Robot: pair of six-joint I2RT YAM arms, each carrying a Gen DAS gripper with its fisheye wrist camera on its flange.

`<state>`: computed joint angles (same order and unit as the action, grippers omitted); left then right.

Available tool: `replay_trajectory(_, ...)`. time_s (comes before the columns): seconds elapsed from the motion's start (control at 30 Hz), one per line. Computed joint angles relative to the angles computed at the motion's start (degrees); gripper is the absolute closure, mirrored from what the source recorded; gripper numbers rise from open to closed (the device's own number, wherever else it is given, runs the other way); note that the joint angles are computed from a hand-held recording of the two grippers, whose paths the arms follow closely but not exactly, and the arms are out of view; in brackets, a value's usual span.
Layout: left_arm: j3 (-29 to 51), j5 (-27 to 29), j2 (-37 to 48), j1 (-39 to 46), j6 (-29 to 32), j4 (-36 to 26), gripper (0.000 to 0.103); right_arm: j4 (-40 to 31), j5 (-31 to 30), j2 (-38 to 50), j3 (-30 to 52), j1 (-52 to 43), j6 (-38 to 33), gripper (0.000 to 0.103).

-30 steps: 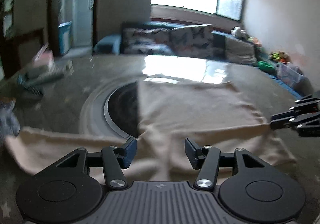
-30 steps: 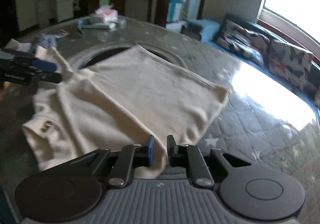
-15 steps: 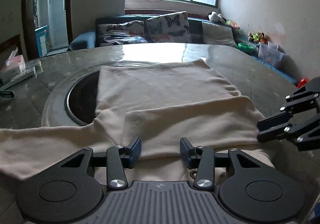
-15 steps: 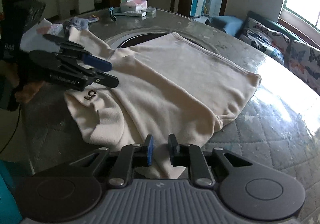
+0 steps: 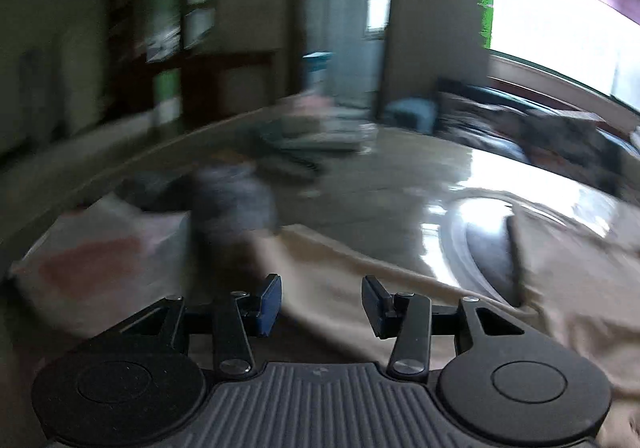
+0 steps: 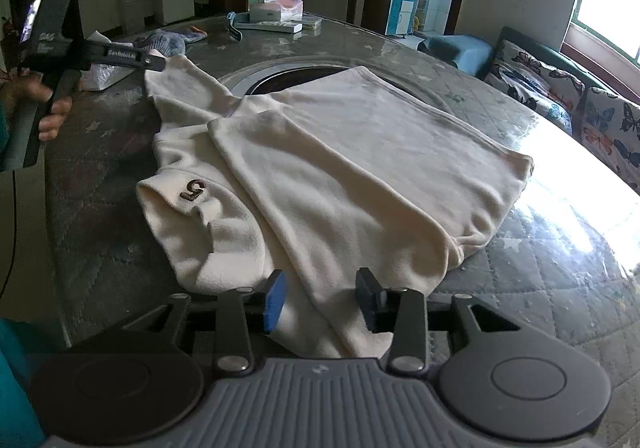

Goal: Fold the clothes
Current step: 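Grasp the sleeve with the printed number using the left gripper and lift it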

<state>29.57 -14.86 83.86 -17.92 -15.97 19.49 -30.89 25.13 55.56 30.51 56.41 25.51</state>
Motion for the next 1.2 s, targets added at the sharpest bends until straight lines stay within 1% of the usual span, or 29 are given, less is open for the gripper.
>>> replay_trajectory(0.07, 1.6, 1.04, 1.34, 3.23, -3.23, -1.88, 0.055, 0.47, 0.39, 0.62, 0.03, 0.35, 0.13, 0.063)
replay_trajectory(0.2, 2.87, 5.23, 3.31, 6.84, -4.01, -2.58, 0.056, 1.06, 0.54, 1.32, 0.12, 0.43, 0.41, 0.063)
replay_trajectory(0.27, 3.76, 5.86, 4.59, 7.28, -4.26, -2.35, 0.057, 1.21, 0.7, 1.43, 0.05, 0.5, 0.66, 0.063)
replay_trajectory(0.33, 4.66, 6.49, 5.85, 7.7, -4.51, -2.17, 0.061, 1.19, 0.94, 1.5, 0.07, 0.69, 0.96, 0.063)
replay_trajectory(0.37, 5.16, 6.88, 6.39, 8.01, -4.7, -2.09, 0.069, 1.12, 1.13, 1.57, 0.14, 0.85, 1.2, 0.063)
replay_trajectory(0.4, 5.48, 7.7, 6.14, 8.11, -5.2, -2.68, 0.086, 1.07, 1.3, 1.63, 0.21, 0.98, 1.42, 0.063)
replay_trajectory(0.43, 5.94, 9.14, 5.91, 8.65, -5.74, -3.52, 0.092, 1.01, 1.47, 1.68, 0.27, 1.11, 1.63, 0.063)
replay_trajectory(0.47, 6.38, 10.57, 5.69, 9.17, -6.27, -4.34, 0.095, 0.97, 1.64, 1.62, 0.27, 1.22, 1.79, 0.063)
replay_trajectory(0.5, 6.07, 10.84, 4.56, 8.77, -6.22, -4.18, 0.099, 0.87, 1.88, 1.37, 0.23, 1.39, 2.03, 0.063)
replay_trajectory(0.7, 5.84, 13.65, -3.71, 4.59, -5.73, -4.41, 0.1, -0.3, 3.53, -0.7, 0.07, 2.68, 3.53, 0.063)
replay_trajectory(0.77, 6.11, 14.52, -7.35, 1.93, -5.44, -4.78, 0.1, -0.91, 4.34, -1.71, -0.07, 3.23, 4.41, 0.063)
replay_trajectory(0.87, 7.62, 16.21, -10.23, -2.93, -5.4, -4.86, 0.1, -1.87, 5.58, -3.19, -0.23, 4.09, 5.76, 0.063)
replay_trajectory(1.07, 9.77, 19.04, -10.21, -14.76, -2.8, -2.36, 0.1, -4.77, 8.62, -6.17, -0.42, 5.94, 9.53, 0.063)
replay_trajectory(1.2, 8.86, 19.85, -6.99, -21.4, -1.12, -0.83, 0.099, -7.41, 10.52, -8.77, -0.78, 7.1, 12.86, 0.063)
